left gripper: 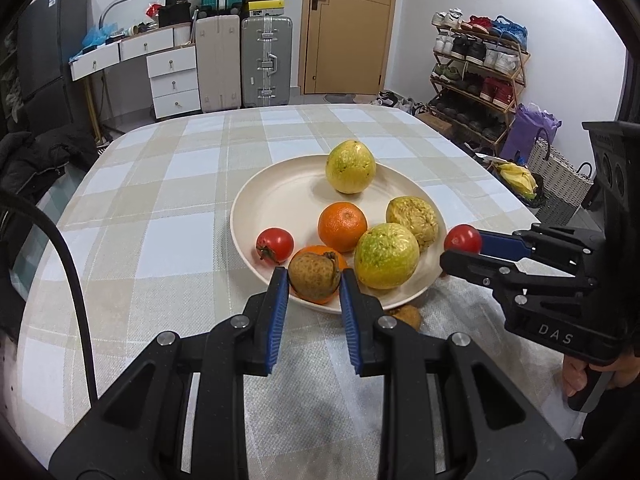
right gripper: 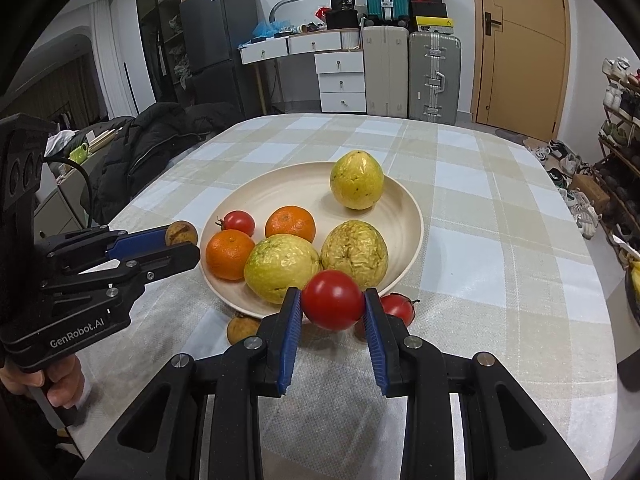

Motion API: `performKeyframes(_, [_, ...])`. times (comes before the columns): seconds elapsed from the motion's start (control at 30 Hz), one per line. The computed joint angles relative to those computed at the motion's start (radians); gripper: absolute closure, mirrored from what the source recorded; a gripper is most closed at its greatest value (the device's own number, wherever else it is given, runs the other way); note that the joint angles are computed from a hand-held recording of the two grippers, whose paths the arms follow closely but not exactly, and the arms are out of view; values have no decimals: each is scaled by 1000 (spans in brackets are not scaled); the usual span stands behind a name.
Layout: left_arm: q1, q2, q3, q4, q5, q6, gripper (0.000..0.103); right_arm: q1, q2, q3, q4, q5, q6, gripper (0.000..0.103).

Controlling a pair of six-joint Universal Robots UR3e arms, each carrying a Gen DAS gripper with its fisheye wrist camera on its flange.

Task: Organize fruits
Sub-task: 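Carry both fruits onto the cream plate and open both grippers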

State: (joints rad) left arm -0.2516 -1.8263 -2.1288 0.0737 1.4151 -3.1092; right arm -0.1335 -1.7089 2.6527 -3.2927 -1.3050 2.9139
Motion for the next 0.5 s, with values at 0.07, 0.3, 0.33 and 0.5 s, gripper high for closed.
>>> performKeyframes(0.07, [-10, -21, 27, -6, 9, 0, 80, -2, 9, -7, 3, 5, 3, 72])
performKeyframes(0.3, [-38, -77, 99, -31, 19, -1, 80, 20, 86, -56, -6, -21, 10, 71])
performKeyframes(0.33, [-41, -83, 106, -33, 20, -1, 80, 24, 99, -60, -20, -24, 12, 71])
performKeyframes(0.5, [-55, -118, 142, -41, 32, -7, 80, 13, 114, -88, 0, -16, 18, 71])
